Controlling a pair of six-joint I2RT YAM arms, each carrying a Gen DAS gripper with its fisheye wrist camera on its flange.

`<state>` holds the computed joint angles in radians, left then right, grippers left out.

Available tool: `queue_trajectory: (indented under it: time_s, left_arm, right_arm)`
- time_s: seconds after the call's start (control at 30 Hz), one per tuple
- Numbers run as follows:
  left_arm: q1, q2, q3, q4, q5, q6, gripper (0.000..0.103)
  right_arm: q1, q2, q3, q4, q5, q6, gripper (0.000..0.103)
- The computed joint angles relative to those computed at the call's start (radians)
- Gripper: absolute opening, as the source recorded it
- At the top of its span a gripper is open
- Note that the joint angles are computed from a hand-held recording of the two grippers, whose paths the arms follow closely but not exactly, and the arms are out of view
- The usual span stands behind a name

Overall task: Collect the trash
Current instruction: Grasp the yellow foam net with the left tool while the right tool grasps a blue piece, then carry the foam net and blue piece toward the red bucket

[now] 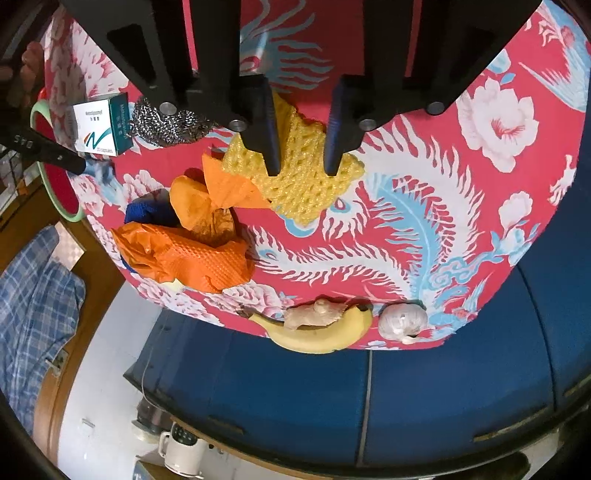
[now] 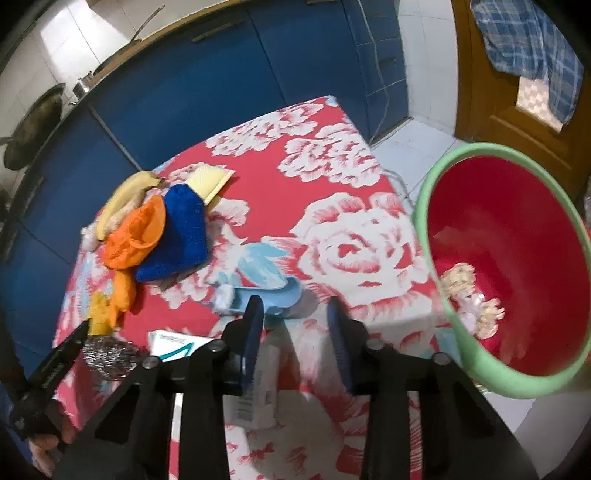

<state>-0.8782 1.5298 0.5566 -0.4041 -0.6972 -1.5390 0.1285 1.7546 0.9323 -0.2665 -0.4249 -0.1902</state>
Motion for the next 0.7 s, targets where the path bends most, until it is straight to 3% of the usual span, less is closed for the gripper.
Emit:
queue_trajectory:
  time_s: [0.13, 0.2, 0.3, 0.7]
  left_arm:
    - [-0.005, -0.018, -0.013, 0.008, 0.0, 0.001, 0.017]
    - [-0.008, -0.045, -0.027, 0.014, 0.0, 0.001, 0.009]
    - [-0.016, -0.092, -0.041, 0.001, 0.001, -0.01, 0.008]
    - [-0.146, -0.177, 0.046, -0.294, -0.101, -0.182, 0.008]
  right_arm:
    - [0.004, -0.005, -0.011, 0.023, 0.02, 0.002, 0.023]
    - [0.002, -0.003, -0.013, 0.028, 0.018, 0.0, 0.022]
    - [-0.015, 0.0, -0.002, 0.011, -0.015, 0.0, 0.015]
    - [-0.077, -0.118, -0.068, 0.009, -0.093, 0.011, 0.013]
